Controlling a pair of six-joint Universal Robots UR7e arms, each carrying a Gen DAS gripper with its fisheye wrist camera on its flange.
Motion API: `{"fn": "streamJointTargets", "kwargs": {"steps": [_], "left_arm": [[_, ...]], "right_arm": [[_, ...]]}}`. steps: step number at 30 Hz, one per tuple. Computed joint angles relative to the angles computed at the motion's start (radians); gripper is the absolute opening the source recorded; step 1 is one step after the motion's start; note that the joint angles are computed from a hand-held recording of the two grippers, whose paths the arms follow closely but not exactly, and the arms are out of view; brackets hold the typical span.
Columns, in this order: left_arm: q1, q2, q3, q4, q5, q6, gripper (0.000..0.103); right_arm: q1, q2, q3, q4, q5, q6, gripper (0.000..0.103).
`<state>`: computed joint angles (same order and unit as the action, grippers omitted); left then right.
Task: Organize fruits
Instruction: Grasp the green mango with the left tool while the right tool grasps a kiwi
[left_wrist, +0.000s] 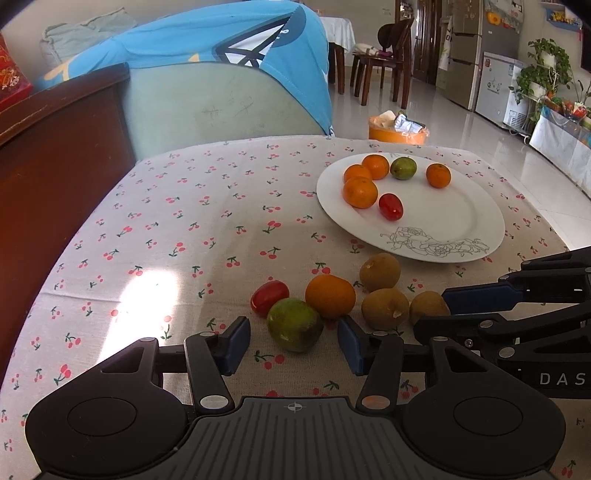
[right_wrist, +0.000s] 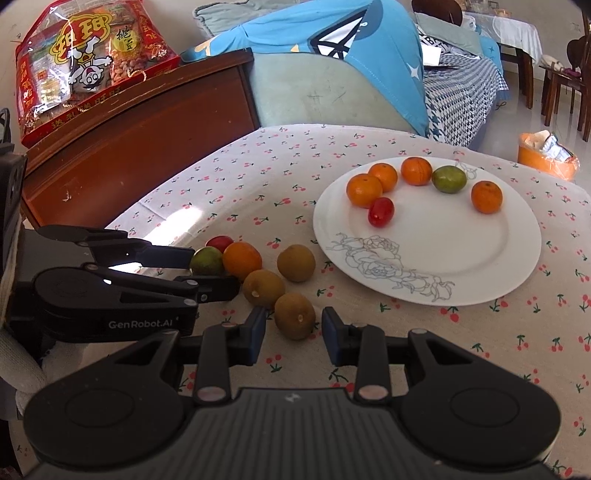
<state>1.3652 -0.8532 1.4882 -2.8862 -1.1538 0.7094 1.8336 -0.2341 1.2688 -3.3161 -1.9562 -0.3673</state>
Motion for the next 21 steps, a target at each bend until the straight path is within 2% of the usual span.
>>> {"fn": "streamJointTargets", "kwargs": {"steps": [4,9,11,21], "left_arm": [[0.002,0.004,-0.006,0.007,-0.008,0.001,0.041],[0.000,0.002,-0.003,0.011,-0.015,0.007,0.030],[0.000,-0.001,0.000,0.016,-0.018,0.005,0.030],[-0.012,-0.027,0.027,0.014,0.000,-0.020,0.029]], "right_arm": [[-0.001,0.000,0.000,0.005,0.006,0.001,0.034],[-0.001,0.001,-0.001,0.005,0.004,-0.005,0.029],[-0.001,0.000,-0.001,0.005,0.004,-0.001,0.025],[0.002,-0.006,0.011,-0.022,0.011,-0.003,0.024]]}}
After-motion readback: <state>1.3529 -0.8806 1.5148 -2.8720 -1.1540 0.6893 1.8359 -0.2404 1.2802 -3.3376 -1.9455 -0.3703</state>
